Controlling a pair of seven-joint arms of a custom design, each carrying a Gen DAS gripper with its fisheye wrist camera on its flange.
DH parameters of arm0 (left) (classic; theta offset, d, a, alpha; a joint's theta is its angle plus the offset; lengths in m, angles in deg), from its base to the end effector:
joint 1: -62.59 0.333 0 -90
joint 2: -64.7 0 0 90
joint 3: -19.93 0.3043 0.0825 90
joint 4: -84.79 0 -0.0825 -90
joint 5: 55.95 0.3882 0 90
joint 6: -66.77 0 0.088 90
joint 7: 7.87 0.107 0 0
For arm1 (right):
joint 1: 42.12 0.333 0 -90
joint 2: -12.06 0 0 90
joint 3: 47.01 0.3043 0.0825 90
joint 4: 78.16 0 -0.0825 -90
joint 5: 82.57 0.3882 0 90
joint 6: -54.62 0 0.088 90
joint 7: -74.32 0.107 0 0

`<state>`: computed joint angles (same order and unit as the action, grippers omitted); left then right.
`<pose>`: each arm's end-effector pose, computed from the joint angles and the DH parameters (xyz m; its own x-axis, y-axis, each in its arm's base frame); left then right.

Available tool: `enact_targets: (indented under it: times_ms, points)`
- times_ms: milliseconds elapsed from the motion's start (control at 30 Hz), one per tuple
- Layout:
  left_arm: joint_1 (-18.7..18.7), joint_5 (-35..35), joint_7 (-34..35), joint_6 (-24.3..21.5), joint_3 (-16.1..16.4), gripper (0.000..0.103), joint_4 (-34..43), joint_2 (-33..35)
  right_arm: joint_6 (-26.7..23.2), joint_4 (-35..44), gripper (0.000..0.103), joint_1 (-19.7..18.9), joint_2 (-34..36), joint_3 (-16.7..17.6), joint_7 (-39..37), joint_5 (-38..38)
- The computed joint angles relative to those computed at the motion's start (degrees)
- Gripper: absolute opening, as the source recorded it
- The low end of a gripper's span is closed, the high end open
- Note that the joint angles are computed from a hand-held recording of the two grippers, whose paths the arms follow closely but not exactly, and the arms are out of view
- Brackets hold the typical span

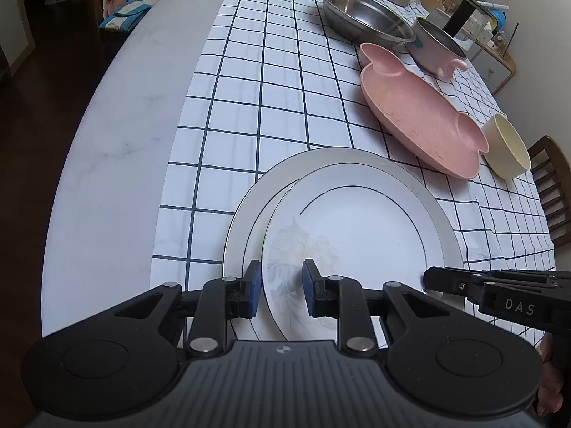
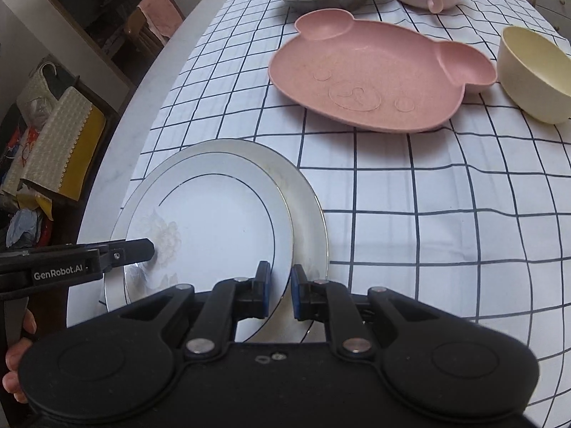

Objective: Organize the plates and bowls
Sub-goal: 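Lower the small plate onto the large plate and open both grippers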

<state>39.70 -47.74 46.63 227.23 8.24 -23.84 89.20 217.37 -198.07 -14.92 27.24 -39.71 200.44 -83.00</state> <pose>0.5525 -0.3757 0.3214 -0.1191 -0.9597 0.2547 -0.9191 0.0095 -0.3940 0.5118 0.3488 0.3358 0.0241 -0.9545 -0.2973 -0.9288 0.0887 -0.3599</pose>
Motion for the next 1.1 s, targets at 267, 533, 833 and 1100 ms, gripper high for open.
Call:
enact_targets:
  times_ms: [267, 533, 833, 1100]
  points:
    - [1.3, -1.6, 3.8, -0.9, -1.4, 0.023, 0.3, 0.1, 0.5, -0.2, 0.012, -0.2, 0.0, 0.2, 0.4, 0.9]
    - [2.8, -5.3, 7.7, -2.7, -2.9, 0.023, 0.9, 0.3, 1.9, -1.0, 0.013, 0.3, -0.1, -0.4, 2.1, 0.4]
    - [2.3, -5.9, 9.2, -3.7, -2.7, 0.023, -0.1, -0.9, 0.0, -0.3, 0.018, 1.5, -0.3, -1.3, 4.7, -3.3]
    - [1.9, -5.1, 9.1, -2.7, -2.3, 0.023, -2.5, -3.0, -2.0, -0.3, 0.027, 2.6, -1.5, -1.9, 7.3, -7.7]
